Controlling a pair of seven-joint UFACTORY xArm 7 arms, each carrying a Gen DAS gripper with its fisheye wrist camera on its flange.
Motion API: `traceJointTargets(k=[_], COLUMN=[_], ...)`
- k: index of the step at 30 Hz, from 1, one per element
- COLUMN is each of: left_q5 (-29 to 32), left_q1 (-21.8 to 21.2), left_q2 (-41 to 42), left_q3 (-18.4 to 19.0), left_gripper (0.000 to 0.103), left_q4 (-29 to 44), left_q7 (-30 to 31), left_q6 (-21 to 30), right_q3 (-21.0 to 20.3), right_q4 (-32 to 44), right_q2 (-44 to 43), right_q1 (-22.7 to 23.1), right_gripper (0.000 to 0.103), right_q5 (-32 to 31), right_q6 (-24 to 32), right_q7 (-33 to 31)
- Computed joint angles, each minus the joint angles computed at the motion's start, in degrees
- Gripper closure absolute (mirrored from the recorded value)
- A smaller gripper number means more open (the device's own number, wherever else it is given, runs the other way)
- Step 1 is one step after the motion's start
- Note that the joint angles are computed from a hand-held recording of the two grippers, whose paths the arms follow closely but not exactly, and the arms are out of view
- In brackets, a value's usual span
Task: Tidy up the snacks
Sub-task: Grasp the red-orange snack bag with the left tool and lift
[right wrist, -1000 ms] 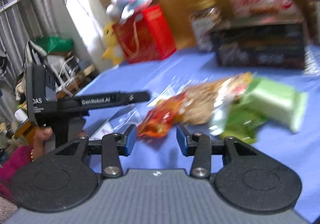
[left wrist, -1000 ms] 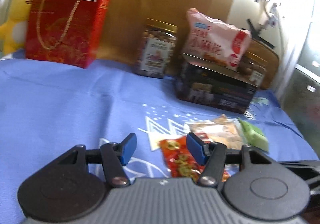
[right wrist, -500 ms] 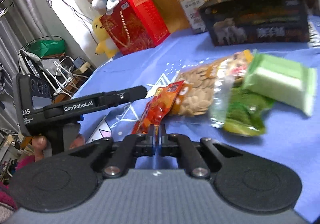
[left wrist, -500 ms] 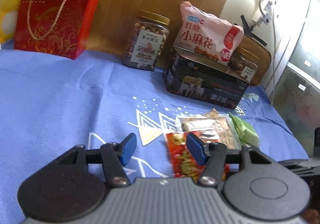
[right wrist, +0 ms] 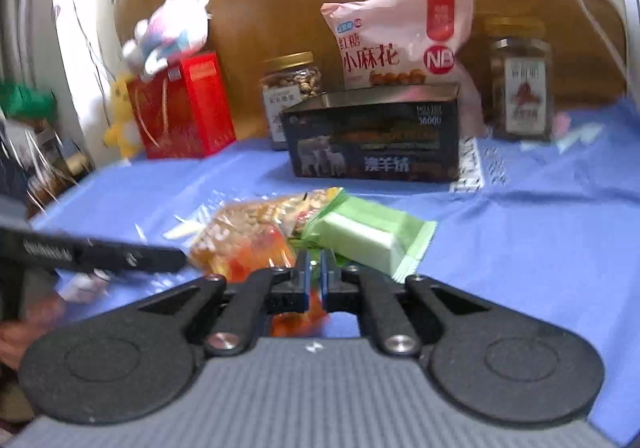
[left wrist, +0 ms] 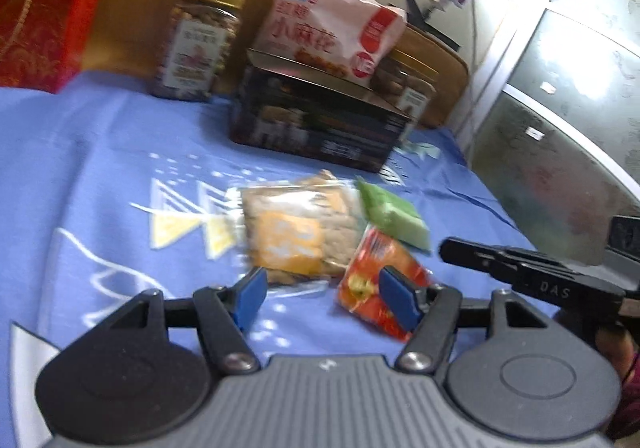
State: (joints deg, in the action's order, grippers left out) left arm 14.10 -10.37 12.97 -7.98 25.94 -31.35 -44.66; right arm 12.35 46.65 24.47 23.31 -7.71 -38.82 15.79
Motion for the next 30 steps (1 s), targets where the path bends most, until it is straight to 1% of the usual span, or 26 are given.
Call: traceJointTargets(k=[1,2,3,4,5,7,8,10,12,13,15,16,17,19,21,22,23,24,25,26,27,29,30], left_q5=[1.2,2.0,2.5,2.7,1.8,0.7,1.5,3.4,6.9,8.8,15.0,18.1,18.8,22.7,28.1,29.1,29.4,29.3,30.4,29.0,25.3,19.0,18.3], left_q1=[0.2,0.3,0.2,-0.1,-0.8,-1.6,-1.4,-0.8,0.4,1.1,3.5,5.6,5.3,7.2,9.9,10.0,9.6,8.9,9.5,7.7,3.8,0.6,0.5], left_q2=[0.0,0.0,-0.1,-0.3,-0.4,-0.8,-0.8,-0.4,0.5,1.0,2.7,4.0,4.3,5.0,6.4,6.5,6.4,6.2,6.3,6.2,5.1,3.7,3.7], left_q3=[-0.4,-0.6,-0.8,-1.0,-1.0,-0.9,-1.0,-1.4,-2.0,-2.4,-3.9,-5.5,-5.1,-6.0,-6.6,-6.2,-5.7,-5.2,-6.2,-5.8,-3.4,-3.1,-3.3], left_gripper=[0.04,0.042,0.043,0.043,0.043,0.043,0.043,0.043,0.043,0.043,0.042,0.041,0.04,0.041,0.047,0.053,0.059,0.064,0.069,0.075,0.075,0.08,0.082], left_q4=[0.4,0.8,1.1,1.4,1.7,2.2,2.8,4.0,5.8,6.8,9.0,10.2,10.3,11.1,11.6,11.6,11.5,11.5,12.2,12.9,12.0,11.0,10.8], left_q7=[-0.9,-1.5,-1.9,-1.8,-1.0,0.2,0.0,-1.2,-3.2,-4.5,-8.7,-11.2,-12.3,-16.4,-21.6,-22.6,-23.0,-23.0,-23.5,-22.5,-19.1,-12.5,-11.3], left_q6=[0.5,1.1,1.7,2.6,3.1,4.2,4.9,6.1,7.9,8.7,10.0,10.1,9.4,8.8,5.5,4.6,4.2,4.7,7.0,9.8,10.3,11.5,10.8], right_q3=[1.4,1.8,1.9,2.0,2.4,3.0,3.4,5.0,5.3,5.0,4.5,4.0,2.8,0.7,-0.5,-0.5,0.1,0.7,1.2,1.5,1.7,1.8,1.8], right_q4=[0.4,0.6,0.7,0.7,0.7,-0.1,-0.4,-1.1,-3.0,-3.4,-3.7,-3.7,-4.0,-4.9,-5.1,-5.2,-5.0,-4.7,-4.6,-4.4,-4.4,-4.6,-4.7], right_q2=[0.4,0.6,0.7,0.8,0.9,0.5,0.3,0.1,-1.1,-1.3,-1.4,-1.3,-1.2,-1.4,-1.2,-1.2,-1.0,-0.7,-0.5,-0.3,-0.2,-0.3,-0.3], right_q1=[-2.5,-3.6,-3.9,-4.3,-5.0,-6.5,-7.6,-11.6,-13.4,-13.4,-13.0,-12.0,-9.9,-5.1,-2.1,-1.5,-2.1,-3.2,-4.2,-4.6,-4.8,-4.7,-4.5], right_gripper=[0.091,0.085,0.071,0.063,0.052,0.05,0.05,0.05,0.05,0.05,0.05,0.05,0.05,0.05,0.049,0.048,0.046,0.046,0.046,0.045,0.045,0.043,0.042], right_q5=[-3.8,-6.0,-7.2,-8.5,-10.1,-13.0,-14.8,-21.7,-26.1,-27.4,-29.5,-29.1,-26.6,-19.7,-15.0,-13.6,-13.9,-14.8,-15.7,-15.9,-15.9,-15.0,-14.6], right_q6=[0.3,0.8,1.1,1.2,1.2,1.0,1.1,1.6,1.2,1.3,1.6,2.0,1.5,0.8,0.3,0.3,0.4,0.3,0.2,0.3,0.2,0.0,-0.2], right_q7=[2.6,3.6,3.8,4.0,4.6,6.3,7.6,12.5,15.5,15.9,15.9,14.7,11.6,4.2,-1.9,-3.5,-3.8,-3.3,-2.8,-2.5,-2.4,-2.5,-2.5])
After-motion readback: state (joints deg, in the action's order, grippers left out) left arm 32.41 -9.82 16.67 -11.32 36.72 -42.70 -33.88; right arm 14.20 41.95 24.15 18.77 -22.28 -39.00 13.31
